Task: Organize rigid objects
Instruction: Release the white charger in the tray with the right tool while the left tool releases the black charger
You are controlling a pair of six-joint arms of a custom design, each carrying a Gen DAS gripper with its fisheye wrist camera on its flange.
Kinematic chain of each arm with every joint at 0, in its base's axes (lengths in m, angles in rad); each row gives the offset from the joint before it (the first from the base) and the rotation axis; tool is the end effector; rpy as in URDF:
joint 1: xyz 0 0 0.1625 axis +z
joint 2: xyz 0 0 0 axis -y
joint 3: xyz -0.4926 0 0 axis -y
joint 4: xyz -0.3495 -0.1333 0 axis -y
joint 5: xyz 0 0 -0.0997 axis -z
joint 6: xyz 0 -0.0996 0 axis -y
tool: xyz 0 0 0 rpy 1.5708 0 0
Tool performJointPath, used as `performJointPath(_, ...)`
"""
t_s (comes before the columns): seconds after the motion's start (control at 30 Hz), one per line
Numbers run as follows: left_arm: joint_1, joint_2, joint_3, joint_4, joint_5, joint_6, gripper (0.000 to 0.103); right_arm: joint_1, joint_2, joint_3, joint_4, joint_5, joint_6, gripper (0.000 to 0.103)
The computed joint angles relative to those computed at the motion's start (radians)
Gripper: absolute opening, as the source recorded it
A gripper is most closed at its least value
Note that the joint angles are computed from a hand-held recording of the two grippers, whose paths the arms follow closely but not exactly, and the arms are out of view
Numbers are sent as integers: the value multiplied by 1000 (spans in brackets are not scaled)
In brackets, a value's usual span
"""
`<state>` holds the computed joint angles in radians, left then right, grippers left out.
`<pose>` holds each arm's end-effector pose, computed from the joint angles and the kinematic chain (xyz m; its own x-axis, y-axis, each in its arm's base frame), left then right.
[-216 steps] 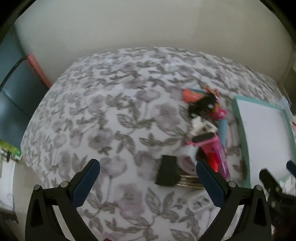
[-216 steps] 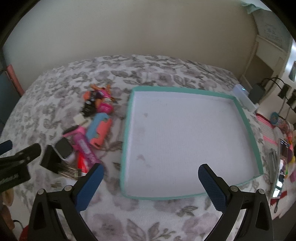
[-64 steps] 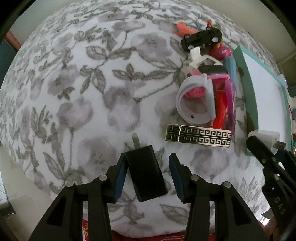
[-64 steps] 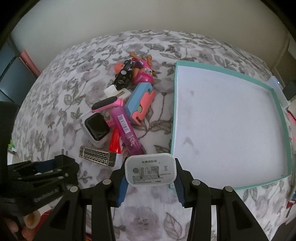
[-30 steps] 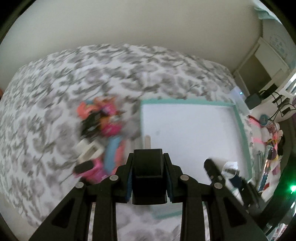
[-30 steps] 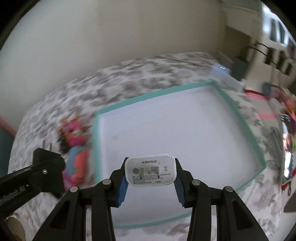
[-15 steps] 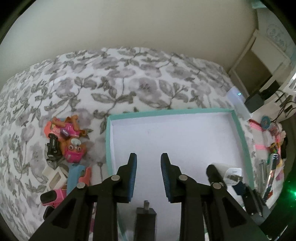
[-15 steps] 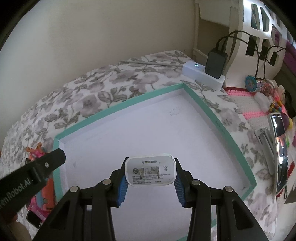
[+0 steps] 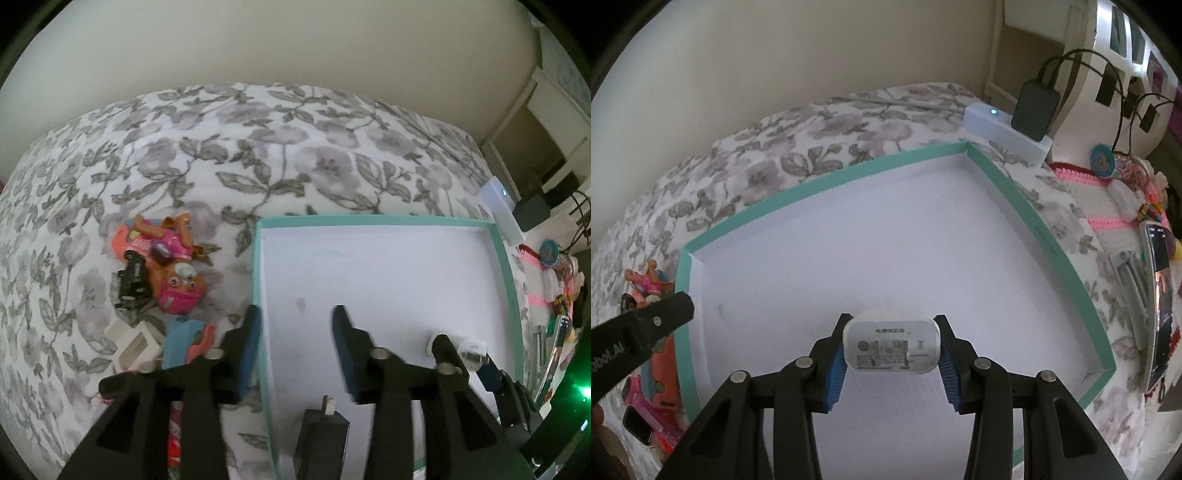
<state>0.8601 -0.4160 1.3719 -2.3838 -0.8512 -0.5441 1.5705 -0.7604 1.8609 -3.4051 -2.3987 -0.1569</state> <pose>-0.3321 -0.6908 -0.0123 -0.7696 0.0923 -0.6319 0.2891 0.9326 -0.2159 0.0598 -0.6345 0.2072 -0.6680 0.3713 0.6449 -0.1055 0.8106 -0.5760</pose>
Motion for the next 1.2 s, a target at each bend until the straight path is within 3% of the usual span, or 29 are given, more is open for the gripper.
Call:
performJointPath(0.1, -6, -16, 21, -21, 20, -7, 58, 7, 4, 1, -16, -8, -15, 48)
performJointPath(0.33, -11, -48, 76, -60, 82, -39, 85, 14, 5, 22, -37, -14, -21, 71)
performJointPath(0.57, 2, -59, 77, 45, 91, -117, 87, 12, -3, 50, -32, 26, -8, 87)
performJointPath(0.8, 15, -83, 91, 76, 71, -194, 87, 11, -6, 65, -21, 43, -4, 90)
performJointPath(0.87, 17, -90, 92, 92, 68, -216, 87, 12, -8, 68, -13, 54, -3, 103)
performJointPath(1.0, 21, -102, 92, 144, 81, -259, 91, 18, -9, 72, -14, 61, -9, 103)
performJointPath(1.2, 19, -134, 128, 86, 98, -253, 95, 34, -18, 80, -35, 81, -16, 103)
